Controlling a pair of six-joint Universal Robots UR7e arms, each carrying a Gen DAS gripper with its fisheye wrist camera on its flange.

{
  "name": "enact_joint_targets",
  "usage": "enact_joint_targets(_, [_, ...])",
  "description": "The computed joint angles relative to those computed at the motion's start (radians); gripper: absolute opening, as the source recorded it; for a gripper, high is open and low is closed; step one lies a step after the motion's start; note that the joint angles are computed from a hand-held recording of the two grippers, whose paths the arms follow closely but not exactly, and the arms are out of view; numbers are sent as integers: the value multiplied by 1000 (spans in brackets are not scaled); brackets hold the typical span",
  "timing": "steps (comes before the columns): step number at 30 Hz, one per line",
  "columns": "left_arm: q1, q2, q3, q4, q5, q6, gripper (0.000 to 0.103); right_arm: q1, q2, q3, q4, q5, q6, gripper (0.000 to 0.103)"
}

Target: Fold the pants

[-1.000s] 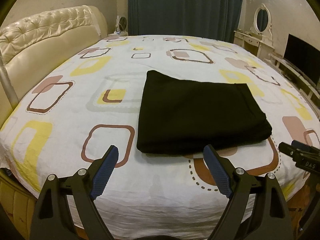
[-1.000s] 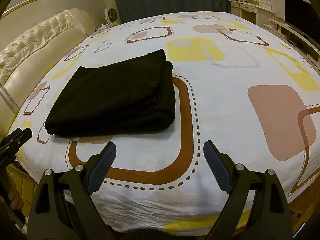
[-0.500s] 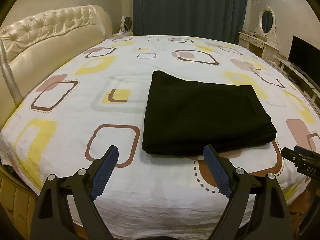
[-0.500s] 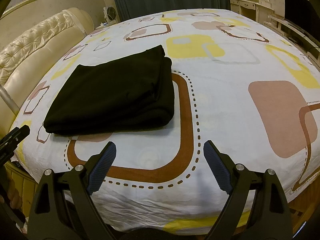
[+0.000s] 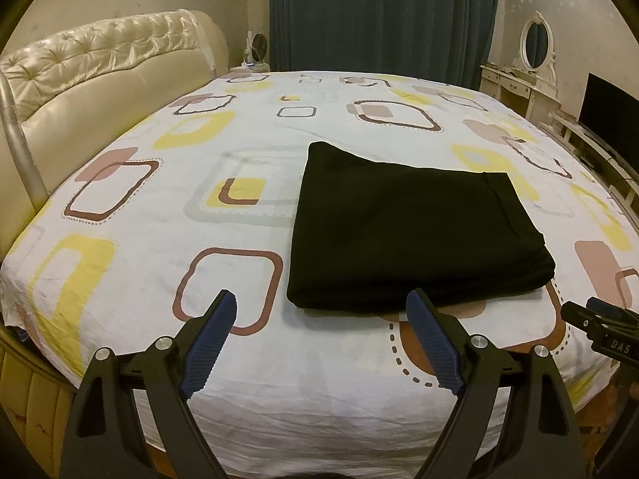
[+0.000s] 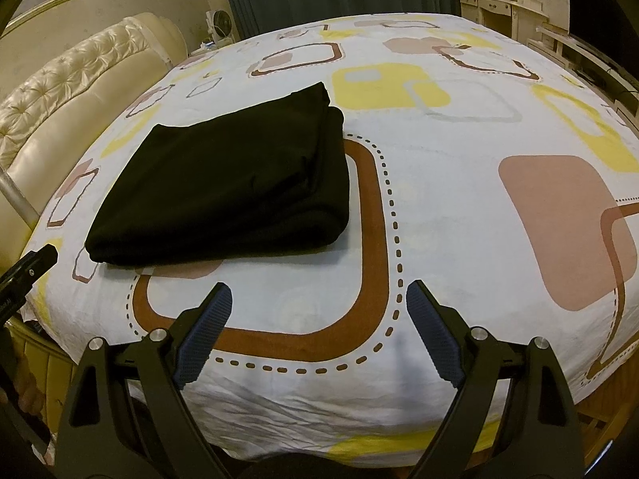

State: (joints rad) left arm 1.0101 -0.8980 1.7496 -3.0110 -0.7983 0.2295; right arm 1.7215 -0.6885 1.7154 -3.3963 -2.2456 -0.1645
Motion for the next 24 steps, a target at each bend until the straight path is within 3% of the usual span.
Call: enact_joint_targets(24, [-4,-3,-2,12,-8,-4,86,-1,2,-3,7,2,-8,89])
